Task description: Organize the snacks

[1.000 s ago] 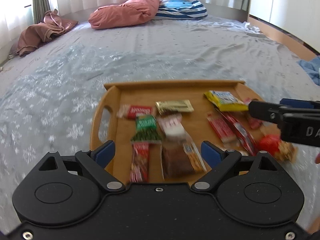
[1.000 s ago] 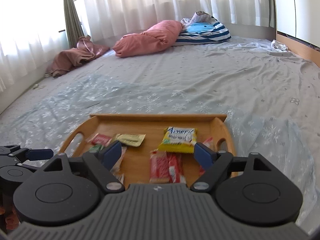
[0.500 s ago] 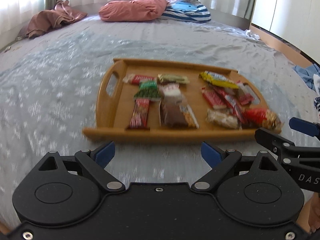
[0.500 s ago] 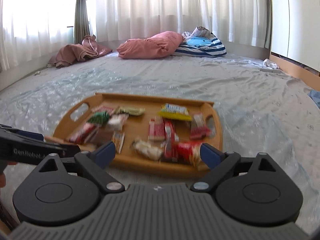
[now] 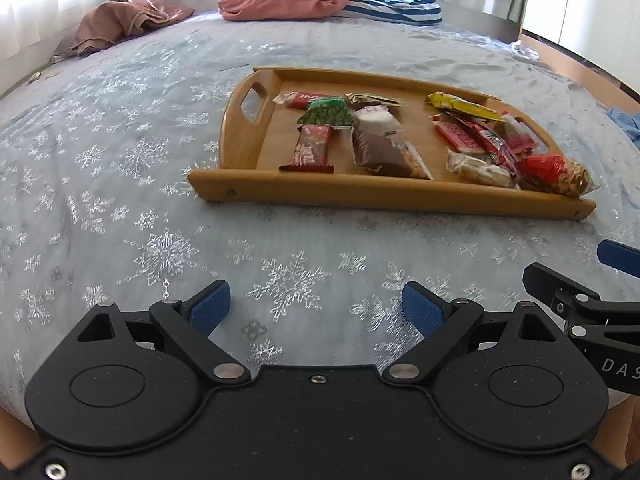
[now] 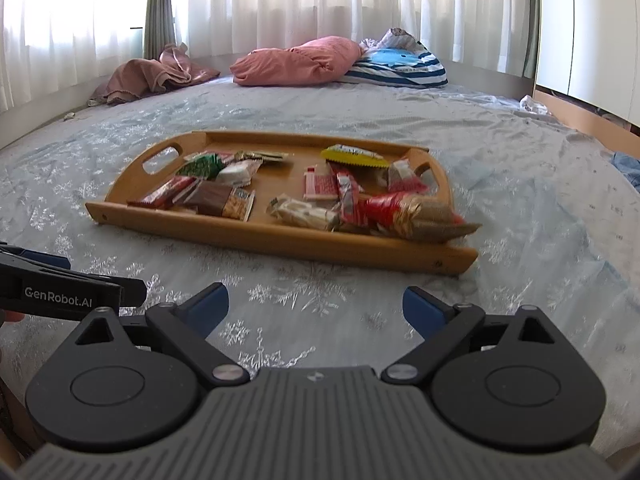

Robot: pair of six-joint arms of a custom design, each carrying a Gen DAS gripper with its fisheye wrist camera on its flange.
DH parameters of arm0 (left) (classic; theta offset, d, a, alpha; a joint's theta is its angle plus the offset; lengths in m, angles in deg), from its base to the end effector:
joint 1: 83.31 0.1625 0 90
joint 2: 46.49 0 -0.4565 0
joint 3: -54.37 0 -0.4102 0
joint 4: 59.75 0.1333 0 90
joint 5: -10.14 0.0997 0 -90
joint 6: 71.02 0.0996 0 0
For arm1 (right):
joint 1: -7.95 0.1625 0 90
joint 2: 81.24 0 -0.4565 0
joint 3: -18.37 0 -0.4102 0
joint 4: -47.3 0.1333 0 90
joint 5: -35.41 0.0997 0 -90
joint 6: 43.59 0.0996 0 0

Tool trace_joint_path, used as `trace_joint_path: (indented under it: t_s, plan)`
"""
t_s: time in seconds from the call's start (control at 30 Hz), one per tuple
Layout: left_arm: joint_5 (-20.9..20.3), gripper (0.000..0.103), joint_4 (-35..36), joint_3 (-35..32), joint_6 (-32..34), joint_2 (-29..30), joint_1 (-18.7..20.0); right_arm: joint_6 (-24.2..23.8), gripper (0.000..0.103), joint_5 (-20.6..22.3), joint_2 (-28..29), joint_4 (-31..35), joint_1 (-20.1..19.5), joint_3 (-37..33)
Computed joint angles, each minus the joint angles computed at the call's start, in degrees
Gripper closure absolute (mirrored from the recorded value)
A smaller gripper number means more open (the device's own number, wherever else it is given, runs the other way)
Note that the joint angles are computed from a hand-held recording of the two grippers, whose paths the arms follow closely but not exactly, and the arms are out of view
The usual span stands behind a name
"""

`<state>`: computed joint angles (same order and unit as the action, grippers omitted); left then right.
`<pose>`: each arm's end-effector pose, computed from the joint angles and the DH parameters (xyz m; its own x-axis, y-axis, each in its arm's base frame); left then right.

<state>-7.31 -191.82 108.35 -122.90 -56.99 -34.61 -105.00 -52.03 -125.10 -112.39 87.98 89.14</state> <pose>-0.3865 -0.7858 -0.0689 -0.6486 -0.4578 -0.6081 0.2423 0.6332 -0.7351 -0.0090 -0.8469 0.2878 -0.5849 -0.5663 0.5807 -0.8077 0.4716 -0.3538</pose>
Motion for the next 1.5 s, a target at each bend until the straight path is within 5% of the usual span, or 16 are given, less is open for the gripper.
trace_joint_path:
  t_s: [0.53,1.5]
  plan:
    - [2.35,0.000,-5.52,0.51,4.95,1.65,0.01,2.28,0.000,-2.13,0.60,0.02,-0.59,0.75]
    - [4.34,0.000,-18.58,-0.18,14.88,4.24,0.39,1.79,0.000,-4.20,1.57,2.58,-0.20,-1.01]
